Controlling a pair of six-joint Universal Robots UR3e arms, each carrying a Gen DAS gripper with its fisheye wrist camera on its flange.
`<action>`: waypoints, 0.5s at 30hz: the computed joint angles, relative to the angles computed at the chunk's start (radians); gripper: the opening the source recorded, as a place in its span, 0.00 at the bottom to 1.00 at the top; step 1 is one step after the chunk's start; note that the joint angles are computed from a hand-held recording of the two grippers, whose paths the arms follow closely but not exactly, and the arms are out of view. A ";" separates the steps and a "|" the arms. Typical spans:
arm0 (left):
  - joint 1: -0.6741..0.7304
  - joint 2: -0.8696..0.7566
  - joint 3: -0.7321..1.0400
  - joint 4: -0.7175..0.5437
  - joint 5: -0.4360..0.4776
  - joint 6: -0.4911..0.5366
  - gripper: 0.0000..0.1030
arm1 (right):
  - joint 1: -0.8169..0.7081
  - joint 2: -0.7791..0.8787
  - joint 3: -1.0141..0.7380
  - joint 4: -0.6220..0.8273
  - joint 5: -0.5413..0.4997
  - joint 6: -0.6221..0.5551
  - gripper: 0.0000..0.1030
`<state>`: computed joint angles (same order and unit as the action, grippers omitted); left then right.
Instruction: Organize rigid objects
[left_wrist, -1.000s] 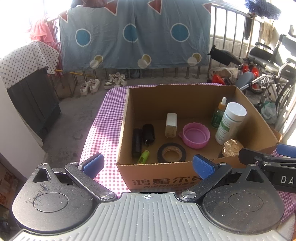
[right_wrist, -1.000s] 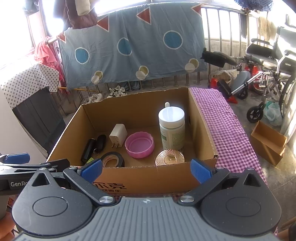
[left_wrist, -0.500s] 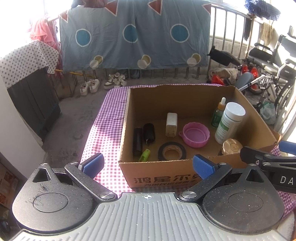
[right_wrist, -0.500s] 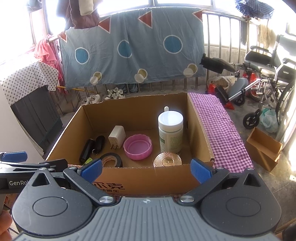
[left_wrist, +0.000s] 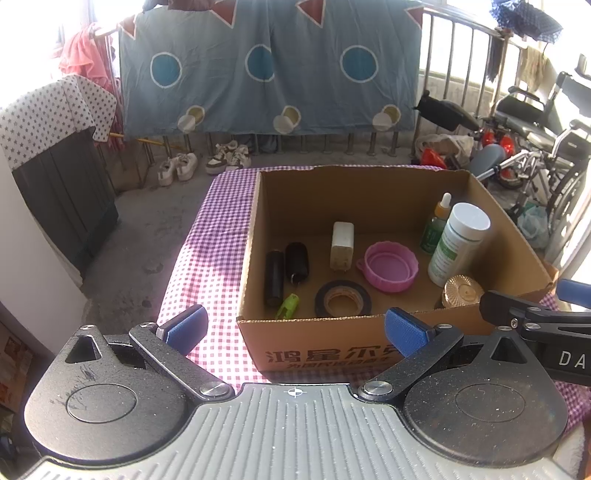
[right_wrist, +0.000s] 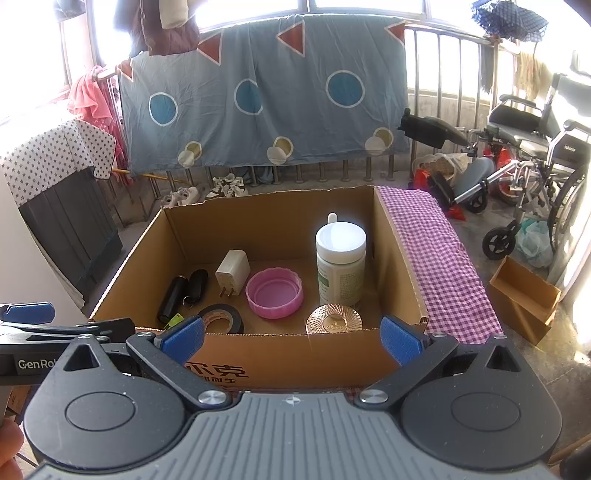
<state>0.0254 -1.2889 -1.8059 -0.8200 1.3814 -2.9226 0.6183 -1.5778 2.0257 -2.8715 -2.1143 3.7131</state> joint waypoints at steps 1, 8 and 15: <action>0.001 0.000 0.000 0.001 -0.001 0.001 0.99 | -0.001 -0.001 0.001 -0.001 0.001 -0.001 1.00; 0.001 -0.002 0.001 0.000 -0.001 0.001 0.99 | 0.000 -0.001 -0.001 0.003 0.001 0.002 1.00; -0.006 -0.003 -0.002 0.010 0.004 -0.002 0.99 | -0.002 -0.004 0.002 0.004 0.001 -0.001 1.00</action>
<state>0.0197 -1.2915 -1.8079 -0.8104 1.3859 -2.9249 0.6160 -1.5817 2.0273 -2.8680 -2.1137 3.7119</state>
